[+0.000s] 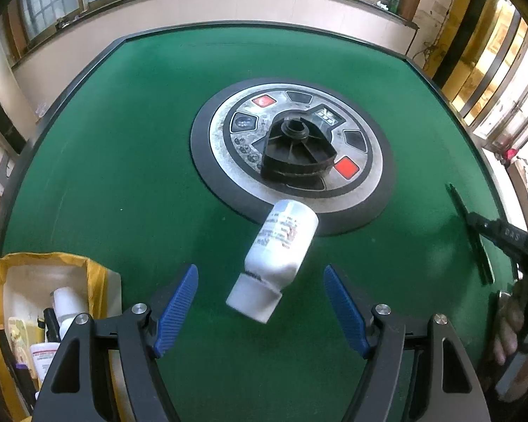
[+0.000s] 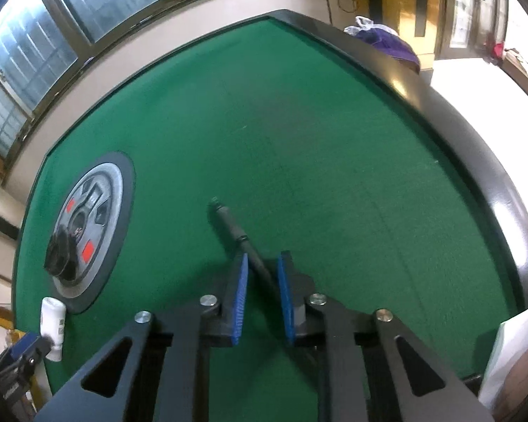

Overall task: Organize rigid objects
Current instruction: 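Grasp the white bottle by the turntable with the left tool while the right tool grasps the silver-tipped black pen, then carry the white bottle and black pen over the tray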

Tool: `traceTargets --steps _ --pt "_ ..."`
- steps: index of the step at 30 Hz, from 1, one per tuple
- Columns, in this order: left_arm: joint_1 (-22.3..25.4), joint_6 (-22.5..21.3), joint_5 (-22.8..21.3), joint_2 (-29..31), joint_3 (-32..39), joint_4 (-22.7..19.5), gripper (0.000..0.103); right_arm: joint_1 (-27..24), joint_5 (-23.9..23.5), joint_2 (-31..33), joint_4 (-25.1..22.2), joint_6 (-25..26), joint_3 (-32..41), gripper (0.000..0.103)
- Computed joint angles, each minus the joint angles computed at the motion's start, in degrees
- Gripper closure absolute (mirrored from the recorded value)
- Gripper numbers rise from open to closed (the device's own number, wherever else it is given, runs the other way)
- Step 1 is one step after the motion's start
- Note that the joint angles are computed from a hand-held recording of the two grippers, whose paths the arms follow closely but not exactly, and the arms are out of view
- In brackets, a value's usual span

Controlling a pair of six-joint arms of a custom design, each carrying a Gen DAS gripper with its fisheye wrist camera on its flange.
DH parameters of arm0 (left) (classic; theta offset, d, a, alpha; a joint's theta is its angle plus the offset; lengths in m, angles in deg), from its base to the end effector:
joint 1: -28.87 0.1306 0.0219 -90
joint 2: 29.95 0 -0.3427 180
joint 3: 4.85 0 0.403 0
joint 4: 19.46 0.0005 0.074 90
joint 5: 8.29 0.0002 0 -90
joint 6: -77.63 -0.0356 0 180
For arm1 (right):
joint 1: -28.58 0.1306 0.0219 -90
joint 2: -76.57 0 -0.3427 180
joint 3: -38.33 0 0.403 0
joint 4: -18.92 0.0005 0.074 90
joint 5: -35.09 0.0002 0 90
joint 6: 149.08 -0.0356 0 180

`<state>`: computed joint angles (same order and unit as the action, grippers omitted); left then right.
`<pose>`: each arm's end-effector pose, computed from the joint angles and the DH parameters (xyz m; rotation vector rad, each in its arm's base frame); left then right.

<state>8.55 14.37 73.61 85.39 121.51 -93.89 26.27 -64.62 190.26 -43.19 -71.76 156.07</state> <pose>0.5763 -0.2086 0.4196 -0.1934 2.6533 -0.0783 0.6188 -0.0195 0.3802 0.2751 2.5734 0.2858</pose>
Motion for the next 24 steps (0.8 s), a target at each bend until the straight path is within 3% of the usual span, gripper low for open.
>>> traceTargets --steps 3,9,15,18,21,22,24 --pt "-0.1 -0.4 -0.4 1.6 1.8 -1.1 0.026 0.4 -2.8 0.1 -0.7 0.5 0.1 0.093" --pt "-0.3 -0.9 -0.8 5.1 5.6 -3.4 0.026 0.9 -4.8 -0.1 -1.1 1.5 -0.1 0.094" --pt "-0.7 -1.9 -2.8 7.8 8.4 -5.2 0.025 -0.3 -19.2 1.7 -3.2 1.5 1.0 0.094" --pt "-0.6 -1.3 -3.0 7.6 7.6 -4.5 0.027 0.5 -21.7 1.9 -4.1 2.3 1.1 0.094" --pt "-0.7 -1.2 -3.3 6.9 6.9 -3.8 0.045 1.4 -21.9 1.5 -4.1 3.3 0.7 0.094" --pt "-0.8 -1.5 -3.2 6.8 6.8 -3.8 0.056 2.0 -21.0 1.3 -4.0 3.9 0.5 0.094" --pt "-1.1 -1.8 -3.7 6.5 6.7 -4.2 0.066 3.2 -18.4 0.6 -3.4 5.0 0.0 0.094"
